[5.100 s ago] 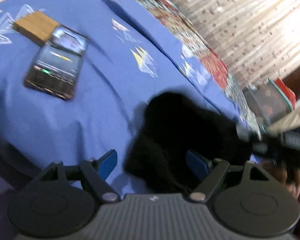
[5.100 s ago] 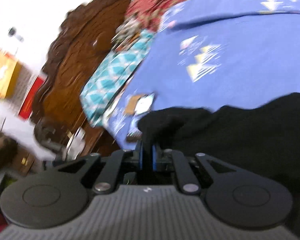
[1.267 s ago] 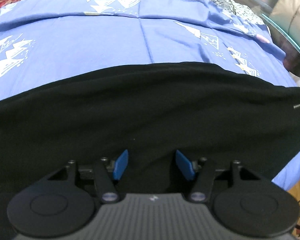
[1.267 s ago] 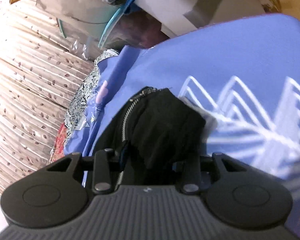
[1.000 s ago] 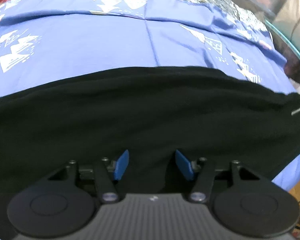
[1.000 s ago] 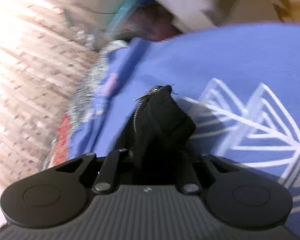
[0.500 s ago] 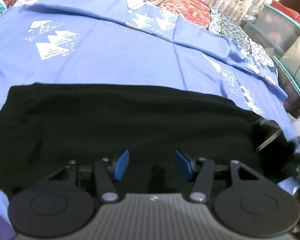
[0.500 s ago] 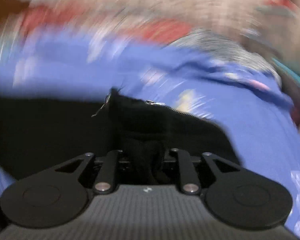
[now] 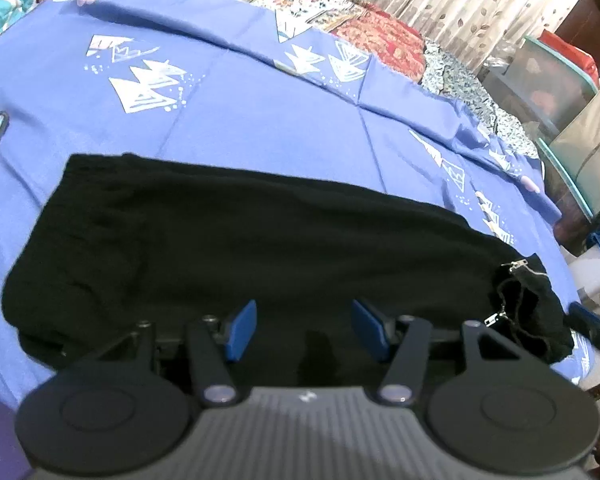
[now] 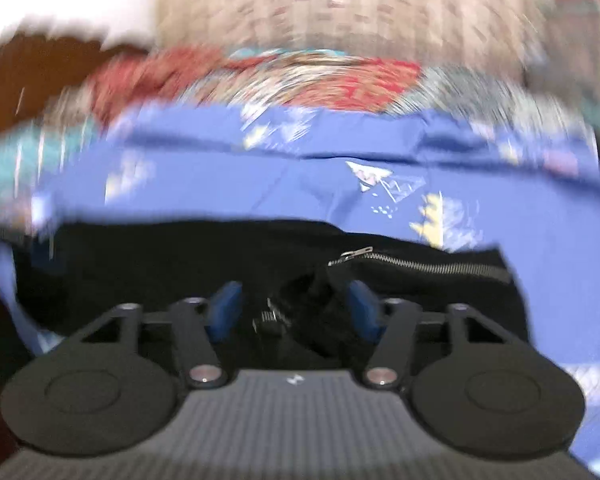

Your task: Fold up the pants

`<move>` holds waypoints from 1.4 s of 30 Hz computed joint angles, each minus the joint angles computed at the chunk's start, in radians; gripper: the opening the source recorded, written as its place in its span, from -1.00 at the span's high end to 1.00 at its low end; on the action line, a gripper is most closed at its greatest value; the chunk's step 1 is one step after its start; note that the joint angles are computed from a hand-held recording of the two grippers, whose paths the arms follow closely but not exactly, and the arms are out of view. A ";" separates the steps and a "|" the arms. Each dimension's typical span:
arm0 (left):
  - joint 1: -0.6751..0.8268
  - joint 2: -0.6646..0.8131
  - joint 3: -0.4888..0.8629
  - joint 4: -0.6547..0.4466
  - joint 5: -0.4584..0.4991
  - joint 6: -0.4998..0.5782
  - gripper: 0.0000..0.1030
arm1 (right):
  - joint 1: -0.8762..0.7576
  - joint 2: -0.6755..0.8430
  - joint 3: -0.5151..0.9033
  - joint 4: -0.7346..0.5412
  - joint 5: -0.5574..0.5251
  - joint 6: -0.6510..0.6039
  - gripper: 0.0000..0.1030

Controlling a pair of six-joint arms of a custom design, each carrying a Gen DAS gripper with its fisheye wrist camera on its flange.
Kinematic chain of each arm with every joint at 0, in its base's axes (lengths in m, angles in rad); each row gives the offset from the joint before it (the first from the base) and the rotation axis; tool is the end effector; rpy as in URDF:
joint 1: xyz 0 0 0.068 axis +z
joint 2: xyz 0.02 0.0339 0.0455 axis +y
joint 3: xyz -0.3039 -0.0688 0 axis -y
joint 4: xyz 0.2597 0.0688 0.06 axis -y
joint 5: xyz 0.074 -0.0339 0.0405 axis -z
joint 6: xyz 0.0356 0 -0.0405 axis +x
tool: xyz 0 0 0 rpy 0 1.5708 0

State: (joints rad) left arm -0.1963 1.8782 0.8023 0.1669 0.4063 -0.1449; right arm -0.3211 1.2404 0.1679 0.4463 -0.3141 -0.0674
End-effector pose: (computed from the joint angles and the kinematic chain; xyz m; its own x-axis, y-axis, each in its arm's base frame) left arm 0.3441 -0.0828 0.1189 -0.8259 0.0290 -0.5631 0.3013 0.8668 -0.3972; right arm 0.1796 -0.0481 0.1383 -0.5591 0.1184 -0.8206 0.0250 0.9917 0.1261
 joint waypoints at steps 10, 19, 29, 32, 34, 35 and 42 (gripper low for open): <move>0.207 -0.152 -0.123 0.054 0.035 0.063 -0.17 | 0.234 0.290 0.053 0.043 0.311 0.172 0.48; 0.416 -0.036 -0.076 -0.002 0.158 -0.010 -0.47 | 0.403 0.136 0.105 -0.008 0.257 0.322 0.43; 0.410 0.114 -0.017 0.014 0.305 -0.082 -0.88 | 0.645 0.534 0.423 -0.037 0.021 0.529 0.69; 0.405 0.146 -0.006 0.017 0.333 -0.094 -0.88 | 0.676 0.607 0.496 -0.093 0.005 0.552 0.70; 0.401 0.161 -0.010 0.030 0.341 -0.096 -0.88 | 0.665 0.649 0.536 -0.152 -0.029 0.556 0.71; 0.397 0.171 -0.006 0.034 0.343 -0.099 -0.88 | 0.661 0.669 0.543 -0.171 -0.036 0.560 0.76; 0.383 0.203 0.001 0.058 0.347 -0.107 -0.88 | 0.648 0.672 0.534 -0.150 -0.072 0.630 0.78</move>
